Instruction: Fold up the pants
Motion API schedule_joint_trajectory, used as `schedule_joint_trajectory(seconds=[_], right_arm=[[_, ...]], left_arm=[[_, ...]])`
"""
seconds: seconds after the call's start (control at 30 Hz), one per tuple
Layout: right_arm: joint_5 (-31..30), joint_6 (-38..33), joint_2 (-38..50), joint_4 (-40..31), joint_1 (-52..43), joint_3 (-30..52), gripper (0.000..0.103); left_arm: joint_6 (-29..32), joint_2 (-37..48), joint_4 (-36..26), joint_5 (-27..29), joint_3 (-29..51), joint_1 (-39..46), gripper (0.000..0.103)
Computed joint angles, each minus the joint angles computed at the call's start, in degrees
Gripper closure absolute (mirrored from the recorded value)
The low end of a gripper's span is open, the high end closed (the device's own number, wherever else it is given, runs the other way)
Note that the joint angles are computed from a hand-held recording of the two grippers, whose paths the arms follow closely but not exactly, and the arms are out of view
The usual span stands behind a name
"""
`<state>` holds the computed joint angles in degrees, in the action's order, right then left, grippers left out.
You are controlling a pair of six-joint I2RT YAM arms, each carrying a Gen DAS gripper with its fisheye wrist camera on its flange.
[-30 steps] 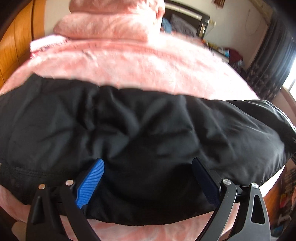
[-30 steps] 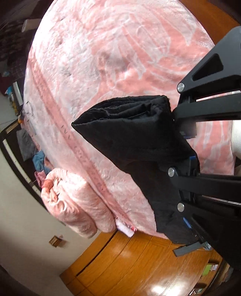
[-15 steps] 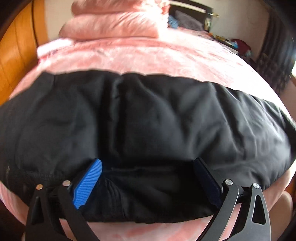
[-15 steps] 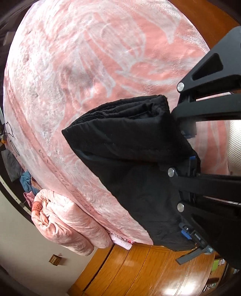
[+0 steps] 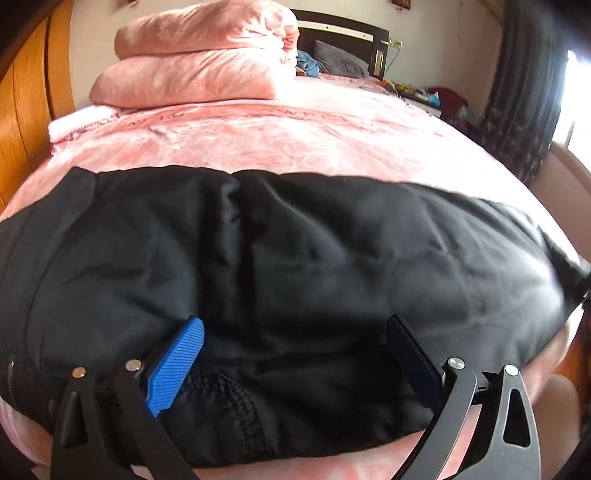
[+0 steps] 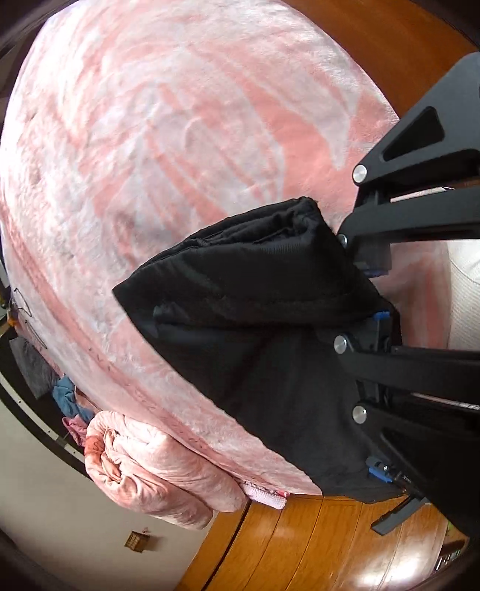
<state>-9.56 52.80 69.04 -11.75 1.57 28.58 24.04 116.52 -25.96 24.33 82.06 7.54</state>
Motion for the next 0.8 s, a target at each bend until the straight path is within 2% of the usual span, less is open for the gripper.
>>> schedule_joint_trajectory(seconds=[0.13,0.23,0.3,0.37,0.47,0.63,0.8], right_arm=[[2.8,-0.4,-0.6,-2.5,1.8,1.9,0.091],[3.9,-1.3,1.8,-3.7,2.6,3.5,0.09],[4.1,-0.4,2.1,-3.8,2.8,3.4,0.09],[4.5,0.1,1.0,-5.0,2.8,3.8,0.09],[6.7,0.5,-0.6,-8.3,4.2,6.2,0.091],[15.0,-0.9,-0.2,-16.0,10.4,15.8,0.091],[22.6,-3.5,3.6,-20.4,18.0,26.8,0.091]], left_arm=[[-3.4,-0.3,-2.8,0.6,2.2,1.1,0.004],[-0.7,3.3,-5.5,-2.4,4.8,0.4,0.004],[0.8,2.8,-3.9,-3.7,3.6,-0.2,0.004],[0.1,3.8,-8.8,-0.8,7.2,1.0,0.004],[-4.4,5.9,-16.3,4.3,14.2,4.5,0.004],[-3.6,4.7,-16.7,4.6,17.1,8.7,0.004],[-1.6,9.2,-20.8,3.1,25.5,10.6,0.004]])
